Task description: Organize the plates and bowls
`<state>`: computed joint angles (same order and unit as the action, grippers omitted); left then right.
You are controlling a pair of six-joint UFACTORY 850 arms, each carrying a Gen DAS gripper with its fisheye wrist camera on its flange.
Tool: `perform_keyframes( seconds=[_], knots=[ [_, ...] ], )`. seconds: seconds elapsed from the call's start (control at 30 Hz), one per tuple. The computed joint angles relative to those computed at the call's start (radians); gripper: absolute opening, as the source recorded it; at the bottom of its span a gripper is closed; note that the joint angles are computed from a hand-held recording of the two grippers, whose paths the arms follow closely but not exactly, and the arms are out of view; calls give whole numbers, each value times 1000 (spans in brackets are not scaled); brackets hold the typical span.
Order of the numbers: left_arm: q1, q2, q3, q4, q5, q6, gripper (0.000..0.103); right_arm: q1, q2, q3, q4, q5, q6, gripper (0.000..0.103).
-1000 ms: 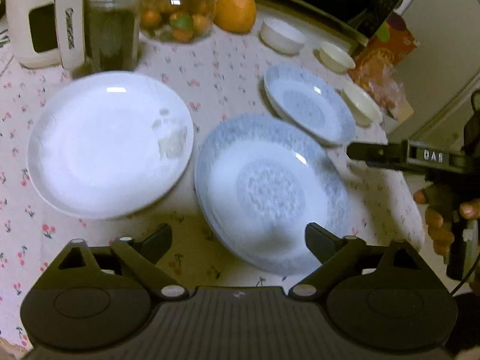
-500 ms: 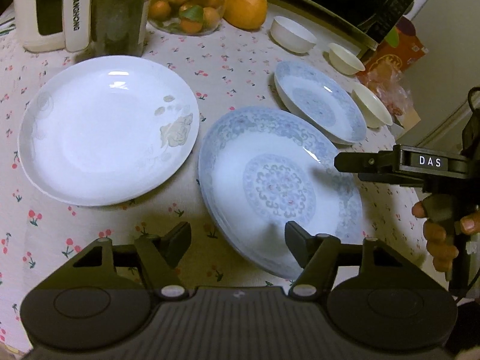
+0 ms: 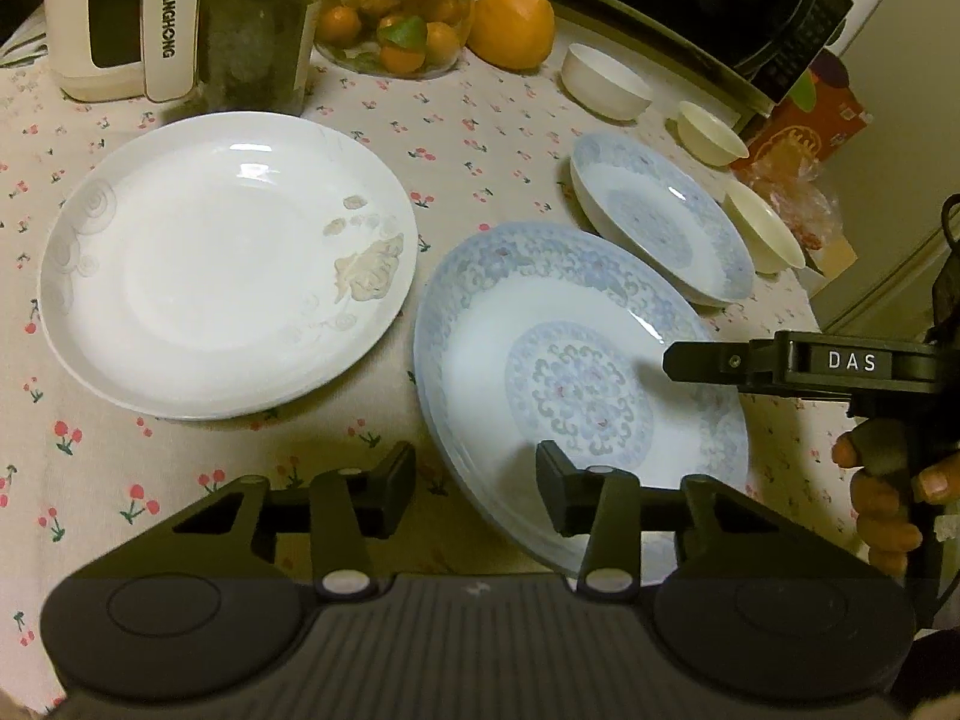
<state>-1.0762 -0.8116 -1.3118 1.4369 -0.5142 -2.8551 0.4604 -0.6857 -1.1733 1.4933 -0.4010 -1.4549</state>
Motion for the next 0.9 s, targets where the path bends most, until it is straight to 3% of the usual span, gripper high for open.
perform_keyframes(
  seconds=[0.37, 0.67, 0.9],
  knots=[
    [-2, -15, -25, -72, -36, 108, 20, 9, 3, 6, 45, 37, -69, 44],
    [-6, -18, -30, -93, -50, 142, 16, 11, 7, 14, 83, 28, -137, 18],
    [-8, -13, -25, -98, -52, 148, 14, 11, 19, 27, 144, 26, -215, 18]
  ],
)
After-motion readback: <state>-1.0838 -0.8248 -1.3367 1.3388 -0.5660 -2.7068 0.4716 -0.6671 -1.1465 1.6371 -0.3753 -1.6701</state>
